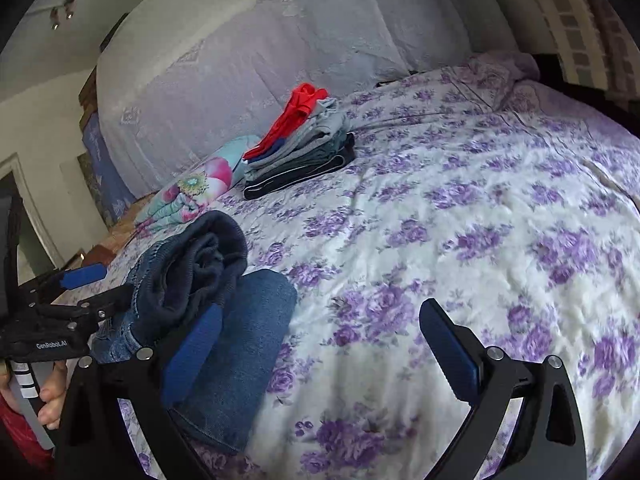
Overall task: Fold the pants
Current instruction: 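Lower the jeans and fold them over onto themselves with the left tool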
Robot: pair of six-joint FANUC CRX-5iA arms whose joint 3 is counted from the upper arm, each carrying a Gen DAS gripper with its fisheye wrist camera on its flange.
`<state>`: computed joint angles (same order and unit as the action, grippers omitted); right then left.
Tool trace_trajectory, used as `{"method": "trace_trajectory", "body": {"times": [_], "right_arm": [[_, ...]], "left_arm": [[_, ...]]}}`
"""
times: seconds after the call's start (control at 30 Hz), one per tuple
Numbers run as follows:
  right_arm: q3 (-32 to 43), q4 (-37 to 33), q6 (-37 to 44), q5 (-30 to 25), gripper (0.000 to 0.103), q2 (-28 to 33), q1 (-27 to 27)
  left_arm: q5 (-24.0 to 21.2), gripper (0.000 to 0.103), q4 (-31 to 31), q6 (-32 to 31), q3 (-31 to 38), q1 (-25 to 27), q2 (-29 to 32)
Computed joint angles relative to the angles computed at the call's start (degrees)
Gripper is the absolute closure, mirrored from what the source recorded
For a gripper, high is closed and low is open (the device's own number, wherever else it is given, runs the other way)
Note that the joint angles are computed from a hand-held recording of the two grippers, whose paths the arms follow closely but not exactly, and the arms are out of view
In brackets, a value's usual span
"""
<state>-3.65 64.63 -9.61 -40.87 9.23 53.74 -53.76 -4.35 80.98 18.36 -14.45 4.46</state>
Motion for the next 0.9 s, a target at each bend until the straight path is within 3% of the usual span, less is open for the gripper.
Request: {"method": "trace_trajectory", "body": {"times": [0.07,0.17,0.3,0.37,0.47,0.53,0.6,0.7,0.77,0.83,0.9], "right_arm": [[3.33,-4.61,6.83,-0.07,0.003,1.8,0.48],[11.29,-17.59,21.12,-7.74,0.004,5.58,2.77],[8.03,-19.51,21.47,-7.25,0.004,3.22,3.75],[6.75,-18.3,20.58,-6.73,0.004,2.3,3.72],[2.67,-6.25,8.65,-5.93,0.004,0.15,3.45],[3.62,-3.84,6.74,-3.5,0.003,-0.2,2.72],[9.17,-7.02,13.08,-4.29,0.004,2.31,2.88],[23.83,-13.92,27.28,-11.18,0.004,10.79,3.51],[30.4,-16.26,32.01,-14.21,0.004,15.03,3.34],[37.96,-18.21,37.38,-21.47,0.003,20.35,3.31],[38.83,-24.12,39.4,-21.65,0.003,21.18,2.14]], "left_arm": [[0.16,0.009,0.12,0.03,-0.73,-0.18,-0.2],[-2.75,0.009,2.65,-3.36,-0.39,-0.07,1.11],[-1.17,0.008,3.24,-5.79,-3.0,-0.34,0.54],[-0.9,0.008,3.42,-5.65,-3.08,-0.23,0.56],[-1.44,0.008,7.23,-6.31,-3.5,1.54,0.24],[-0.92,0.008,8.82,-6.66,-4.73,2.52,-0.91],[0.29,0.008,7.9,-6.35,-5.99,2.73,-2.32],[2.12,0.008,5.52,-4.9,-7.95,2.97,-4.5],[2.5,0.008,4.01,-4.06,-8.56,3.41,-5.22],[2.48,0.005,6.95,-5.94,-9.71,5.19,-5.2],[1.09,0.004,11.0,-7.54,-10.23,6.83,-3.92]]}}
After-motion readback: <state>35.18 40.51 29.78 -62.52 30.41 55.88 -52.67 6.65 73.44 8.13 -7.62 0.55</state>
